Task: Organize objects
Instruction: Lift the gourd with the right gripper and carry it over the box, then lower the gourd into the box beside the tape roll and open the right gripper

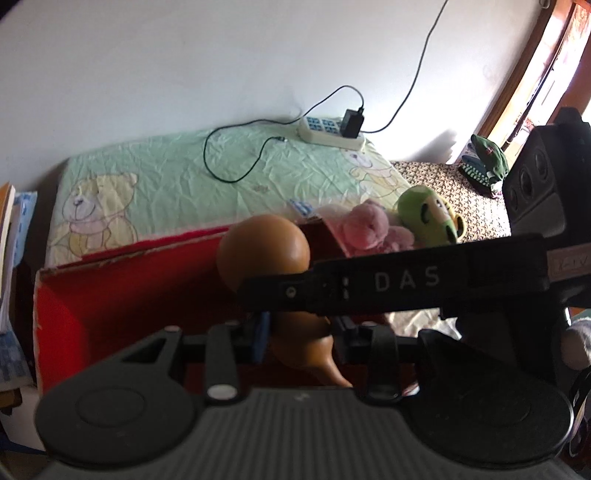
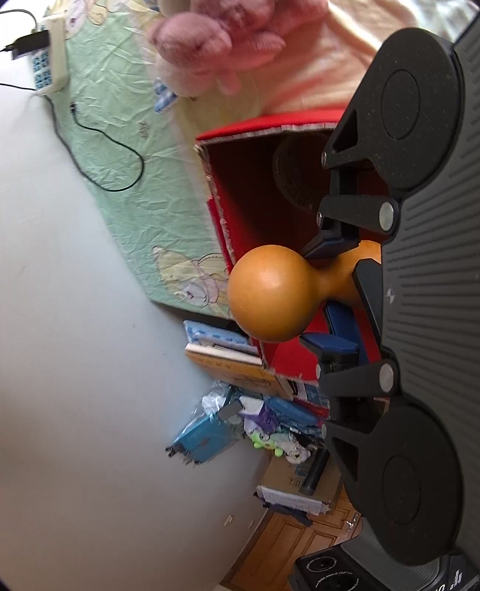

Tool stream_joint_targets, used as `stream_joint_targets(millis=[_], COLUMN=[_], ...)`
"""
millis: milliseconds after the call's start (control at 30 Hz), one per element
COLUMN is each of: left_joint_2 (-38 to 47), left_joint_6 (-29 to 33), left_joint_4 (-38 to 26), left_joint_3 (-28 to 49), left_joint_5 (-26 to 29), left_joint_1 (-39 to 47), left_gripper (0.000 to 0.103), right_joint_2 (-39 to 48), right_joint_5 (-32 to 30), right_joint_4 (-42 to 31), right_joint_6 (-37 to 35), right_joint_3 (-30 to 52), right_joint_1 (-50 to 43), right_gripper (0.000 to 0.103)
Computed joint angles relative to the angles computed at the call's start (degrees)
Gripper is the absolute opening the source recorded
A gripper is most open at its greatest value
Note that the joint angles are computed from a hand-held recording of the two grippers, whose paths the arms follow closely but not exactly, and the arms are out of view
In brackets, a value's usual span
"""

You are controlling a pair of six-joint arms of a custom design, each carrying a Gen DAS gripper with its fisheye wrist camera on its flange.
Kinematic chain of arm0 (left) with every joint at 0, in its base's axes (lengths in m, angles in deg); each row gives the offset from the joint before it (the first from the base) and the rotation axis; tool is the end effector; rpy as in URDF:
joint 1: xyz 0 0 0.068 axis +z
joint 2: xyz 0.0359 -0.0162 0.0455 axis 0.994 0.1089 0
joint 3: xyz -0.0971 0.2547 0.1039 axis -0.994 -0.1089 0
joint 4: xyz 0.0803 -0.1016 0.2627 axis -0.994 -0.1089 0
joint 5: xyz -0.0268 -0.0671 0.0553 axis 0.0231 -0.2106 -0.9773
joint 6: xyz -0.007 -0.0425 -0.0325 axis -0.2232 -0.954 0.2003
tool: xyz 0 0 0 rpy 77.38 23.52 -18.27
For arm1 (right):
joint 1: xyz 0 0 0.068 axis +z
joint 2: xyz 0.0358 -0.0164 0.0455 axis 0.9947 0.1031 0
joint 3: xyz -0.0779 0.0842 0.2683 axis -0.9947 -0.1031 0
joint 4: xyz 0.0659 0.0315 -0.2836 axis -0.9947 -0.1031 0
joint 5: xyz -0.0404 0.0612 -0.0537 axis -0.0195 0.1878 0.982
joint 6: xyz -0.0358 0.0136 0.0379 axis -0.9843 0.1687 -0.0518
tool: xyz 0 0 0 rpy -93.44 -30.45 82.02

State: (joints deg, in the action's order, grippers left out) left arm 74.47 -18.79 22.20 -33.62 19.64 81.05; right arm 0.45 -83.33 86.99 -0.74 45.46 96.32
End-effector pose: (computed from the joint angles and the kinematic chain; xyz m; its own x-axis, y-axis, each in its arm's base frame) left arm 0.2924 -0.0361 0.1118 -0.5544 0.5607 -0.6151 0.8103 0.5324 -0.2450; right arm 0.1948 0.0481 0.0988 -0.6421 0.6147 -0.4582 0.2178 0.7193 0.6597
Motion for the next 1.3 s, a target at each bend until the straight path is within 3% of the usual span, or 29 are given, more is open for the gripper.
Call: stream_joint_targets(millis=[233,433,467,567,800,900,1300], left_joint_2=[15.83,23.08,24.14,25.33,21.78,21.59,19.46], left_joint_6=[1.82,4.51,4.70,5.70,5.85,5.18,0.45], left_joint_4=[1.48,-0.19,-0.95,-3.74,6.43,8.03,20.28], left_joint_3=[8.08,12.72,13.74,15.56,8.50,7.90,1.98], left_joint_5=[-5.57,-9.03,-9.28,-9.00,-12.86,-13.46,-18.96], left_joint_1=[-1.82,-1.32,-1.17,-1.09,-3.19,-3.58,-5.46], left_gripper=[0.034,0.034,0.034,0.034,0.037,0.037,0.041], right_joint_2=[24.18,32.19,32.51,32.22,31.24,31.02,28.12], right_joint_5=[3.88,5.20,5.18,4.59,4.50,4.63,8.94], right_joint_4=[7.98,3.20,2.06,0.09,1.70,2.99,-2.68], right_joint_6=[4.40,7.01,7.64,8.61,10.92,11.22,10.31], right_joint_3=[8.73,14.43,14.94,15.37,13.00,11.94,12.50], right_joint_1=[3.34,4.60,4.73,4.34,4.47,4.52,6.14], right_gripper=[0.045,0.027,0.023,0.022,0.015,0.015,0.015])
